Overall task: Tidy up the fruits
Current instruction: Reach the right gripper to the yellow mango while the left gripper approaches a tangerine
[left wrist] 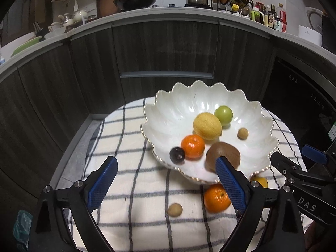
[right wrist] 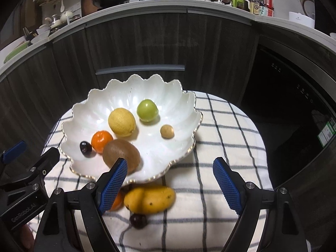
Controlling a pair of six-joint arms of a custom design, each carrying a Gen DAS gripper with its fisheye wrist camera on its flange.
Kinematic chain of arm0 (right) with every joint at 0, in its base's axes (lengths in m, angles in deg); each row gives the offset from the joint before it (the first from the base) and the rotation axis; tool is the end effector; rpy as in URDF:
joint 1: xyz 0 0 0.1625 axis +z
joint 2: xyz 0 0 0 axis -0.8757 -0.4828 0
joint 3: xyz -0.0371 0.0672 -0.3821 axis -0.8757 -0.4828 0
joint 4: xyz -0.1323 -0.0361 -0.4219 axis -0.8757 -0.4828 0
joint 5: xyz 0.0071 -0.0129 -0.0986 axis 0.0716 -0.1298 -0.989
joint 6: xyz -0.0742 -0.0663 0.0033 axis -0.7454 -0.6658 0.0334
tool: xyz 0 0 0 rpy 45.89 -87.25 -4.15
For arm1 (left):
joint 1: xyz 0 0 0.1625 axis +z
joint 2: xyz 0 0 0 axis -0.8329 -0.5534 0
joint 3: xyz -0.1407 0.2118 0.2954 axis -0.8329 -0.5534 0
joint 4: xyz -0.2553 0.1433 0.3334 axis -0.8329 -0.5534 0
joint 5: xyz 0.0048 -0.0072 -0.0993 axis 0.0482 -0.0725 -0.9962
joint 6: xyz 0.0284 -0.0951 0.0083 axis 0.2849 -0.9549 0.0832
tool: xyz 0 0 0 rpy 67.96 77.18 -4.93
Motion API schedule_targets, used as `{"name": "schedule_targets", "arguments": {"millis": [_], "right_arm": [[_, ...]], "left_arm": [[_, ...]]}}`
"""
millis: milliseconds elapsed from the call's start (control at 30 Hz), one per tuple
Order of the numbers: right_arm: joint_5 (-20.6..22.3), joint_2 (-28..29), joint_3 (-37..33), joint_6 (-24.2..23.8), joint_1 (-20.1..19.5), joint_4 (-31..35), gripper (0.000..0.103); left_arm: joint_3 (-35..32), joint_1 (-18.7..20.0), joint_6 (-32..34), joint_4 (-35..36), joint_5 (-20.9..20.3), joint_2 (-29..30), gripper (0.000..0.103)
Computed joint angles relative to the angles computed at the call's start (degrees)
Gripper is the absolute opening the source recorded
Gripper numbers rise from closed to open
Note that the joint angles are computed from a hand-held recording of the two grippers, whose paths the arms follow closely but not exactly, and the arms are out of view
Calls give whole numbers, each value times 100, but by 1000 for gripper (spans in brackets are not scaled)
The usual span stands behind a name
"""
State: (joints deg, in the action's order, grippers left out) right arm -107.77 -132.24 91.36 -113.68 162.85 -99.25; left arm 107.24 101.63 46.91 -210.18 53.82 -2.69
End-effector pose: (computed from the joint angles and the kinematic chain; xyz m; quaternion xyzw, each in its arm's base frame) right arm 0.2153 -0.6326 0.1806 0.2629 -0.8672 0.2881 0.3097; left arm -0.2621 -0.5870 0.1196 0.0325 0.8130 -0.4194 0.4026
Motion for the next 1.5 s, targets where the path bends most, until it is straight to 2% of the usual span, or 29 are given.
{"name": "schedule_targets", "arguments": {"millis": [433,1067,1133,1300,1500], "right_arm": [[68,-247,468,-5,-190,242,84],[251,70,228,-100,-354,810,84],[241,113,202,-111,-357,776,89],[229,202,122,-145,-367,764,92],[193,317,29,-135,-389,824,92]], "left_arm": [[319,-90,-557,441,-5,-80,95],[364,100,-1078,774,14,-37,99],[357,118,-1125,822,1,-40,99],[331,169,-1185,883,-43,-23,99],[308,236,-1207,900,-81,-12,99]]}}
